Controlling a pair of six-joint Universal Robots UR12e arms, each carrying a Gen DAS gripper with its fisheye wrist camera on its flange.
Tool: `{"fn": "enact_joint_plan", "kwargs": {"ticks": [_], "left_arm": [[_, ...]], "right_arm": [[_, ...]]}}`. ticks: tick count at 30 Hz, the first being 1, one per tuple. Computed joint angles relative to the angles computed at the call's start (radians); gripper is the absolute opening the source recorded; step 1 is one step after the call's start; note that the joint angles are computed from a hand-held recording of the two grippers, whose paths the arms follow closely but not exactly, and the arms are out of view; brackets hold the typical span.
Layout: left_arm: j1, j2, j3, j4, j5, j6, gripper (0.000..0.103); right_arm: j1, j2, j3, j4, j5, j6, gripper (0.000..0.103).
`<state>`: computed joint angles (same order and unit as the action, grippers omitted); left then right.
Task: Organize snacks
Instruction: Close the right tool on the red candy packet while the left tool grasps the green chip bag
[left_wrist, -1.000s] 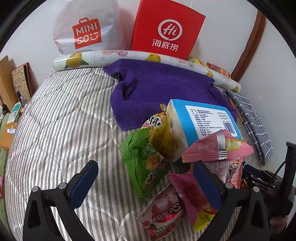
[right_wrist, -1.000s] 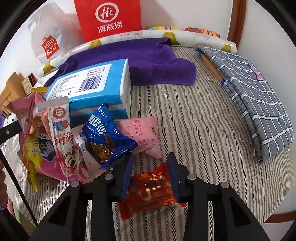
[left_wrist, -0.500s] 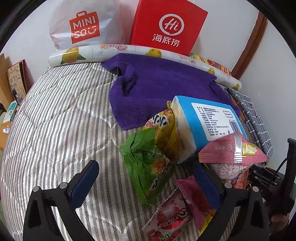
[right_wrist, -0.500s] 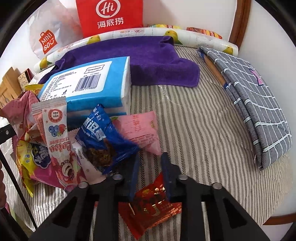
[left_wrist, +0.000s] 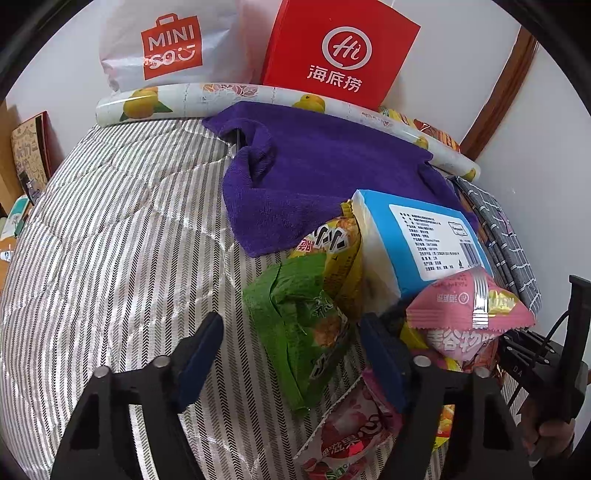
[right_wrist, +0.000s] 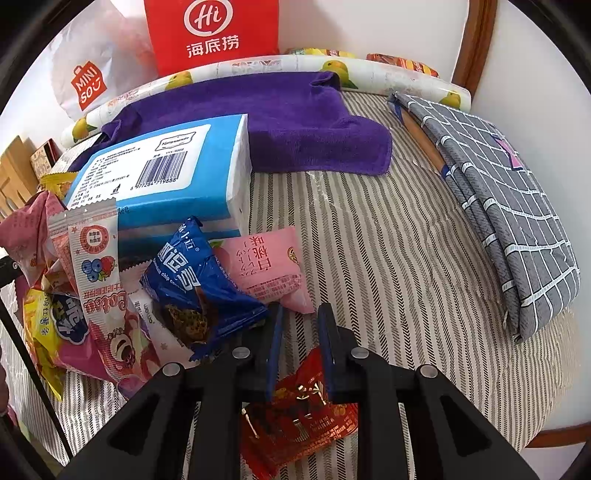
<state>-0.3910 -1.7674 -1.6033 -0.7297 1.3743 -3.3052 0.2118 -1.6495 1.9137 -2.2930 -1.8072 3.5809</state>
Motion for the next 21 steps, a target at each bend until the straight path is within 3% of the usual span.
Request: {"fn": "enact_joint_plan", "kwargs": {"ticks": [12, 21], "left_arm": [[0.014, 0.013, -0.010, 0.004, -0.023, 0.013, 0.044], [0.061, 0.039, -0.044, 0.013, -0.088, -0.038, 0.043]], "right_arm": [[0.016, 0.010, -0.013, 0.014, -0.034, -0.019, 0.014], [0.014, -0.001, -0.007, -0.002, -0.028, -0.019, 0.013]]}}
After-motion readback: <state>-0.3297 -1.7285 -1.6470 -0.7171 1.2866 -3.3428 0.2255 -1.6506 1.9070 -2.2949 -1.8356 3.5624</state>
